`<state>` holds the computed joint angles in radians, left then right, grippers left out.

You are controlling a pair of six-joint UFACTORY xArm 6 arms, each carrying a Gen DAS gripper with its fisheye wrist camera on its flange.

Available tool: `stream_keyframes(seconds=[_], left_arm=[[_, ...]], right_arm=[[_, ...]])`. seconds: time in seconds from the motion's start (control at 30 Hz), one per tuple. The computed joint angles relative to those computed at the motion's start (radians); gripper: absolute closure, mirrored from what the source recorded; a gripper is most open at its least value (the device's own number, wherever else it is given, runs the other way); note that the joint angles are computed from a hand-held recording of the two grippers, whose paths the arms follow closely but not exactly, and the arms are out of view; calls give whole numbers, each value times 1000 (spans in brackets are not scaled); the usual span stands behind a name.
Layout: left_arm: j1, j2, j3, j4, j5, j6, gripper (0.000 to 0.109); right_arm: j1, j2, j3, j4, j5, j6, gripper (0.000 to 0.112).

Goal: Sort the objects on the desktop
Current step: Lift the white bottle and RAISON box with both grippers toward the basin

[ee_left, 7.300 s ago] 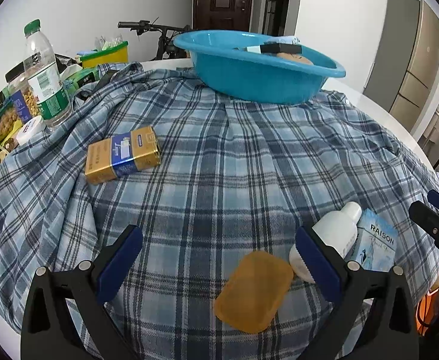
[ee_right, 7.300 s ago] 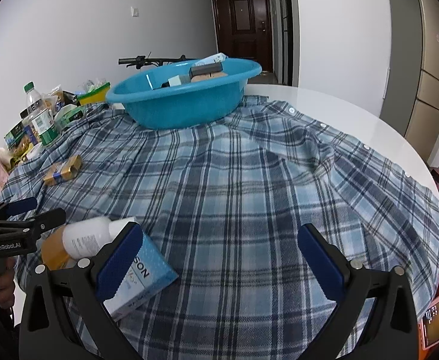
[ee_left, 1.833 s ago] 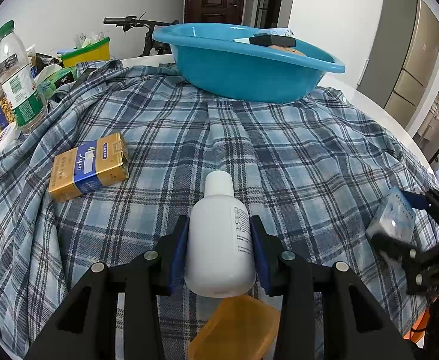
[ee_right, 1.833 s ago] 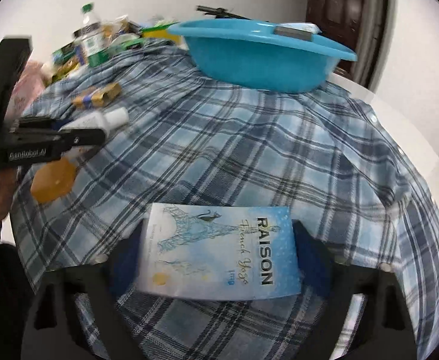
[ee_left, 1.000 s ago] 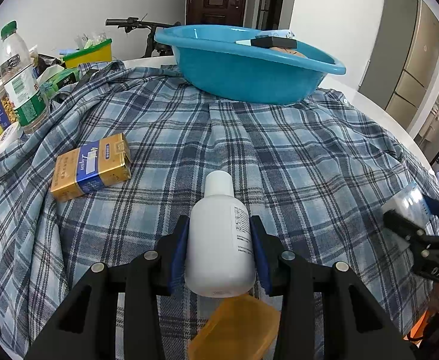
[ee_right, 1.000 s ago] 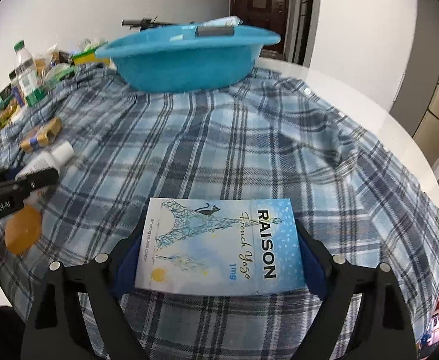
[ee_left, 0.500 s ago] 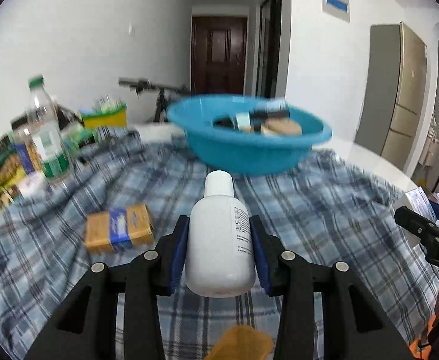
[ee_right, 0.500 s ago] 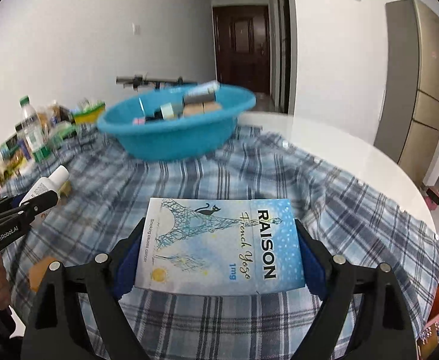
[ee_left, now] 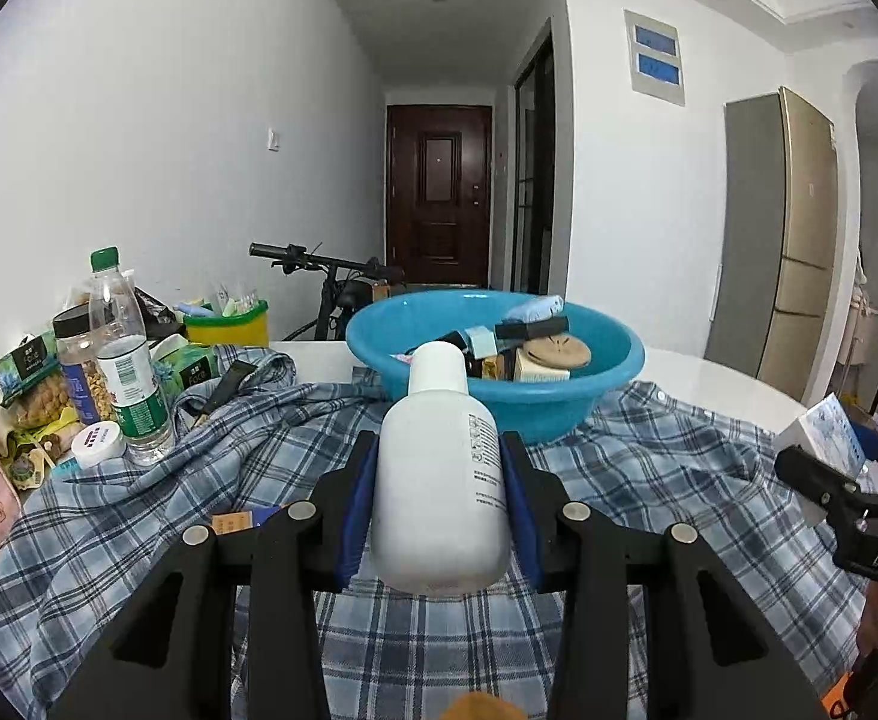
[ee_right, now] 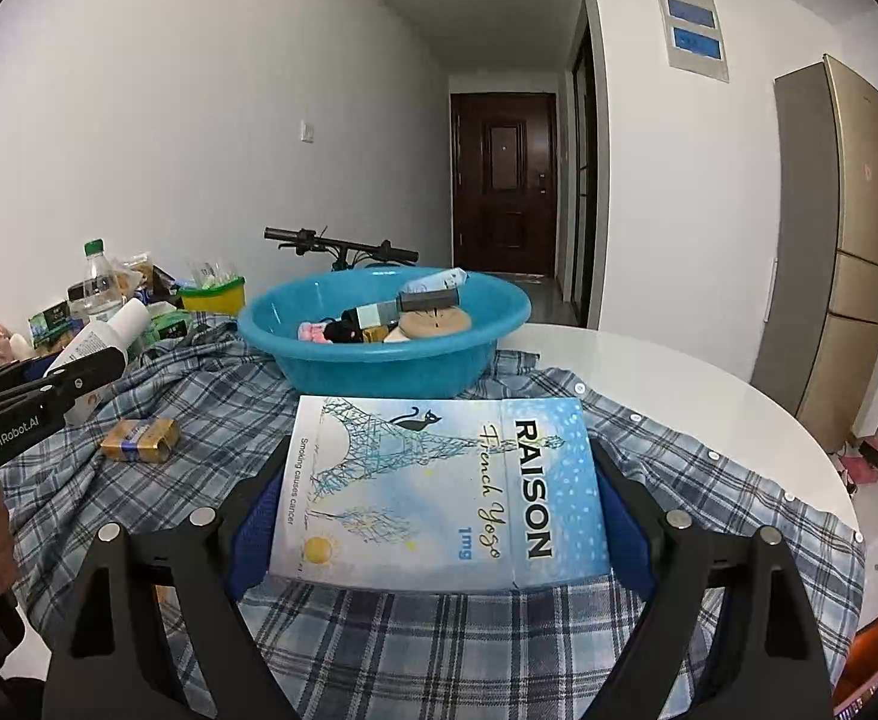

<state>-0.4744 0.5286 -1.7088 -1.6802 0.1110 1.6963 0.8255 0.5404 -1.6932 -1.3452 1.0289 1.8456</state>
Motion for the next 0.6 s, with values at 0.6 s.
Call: stream_keyframes(seconds=[0.6], left_arm=[[-1, -40, 27, -16, 10, 13, 67]], right_arm=[[27, -26, 12, -26, 53, -6, 25]])
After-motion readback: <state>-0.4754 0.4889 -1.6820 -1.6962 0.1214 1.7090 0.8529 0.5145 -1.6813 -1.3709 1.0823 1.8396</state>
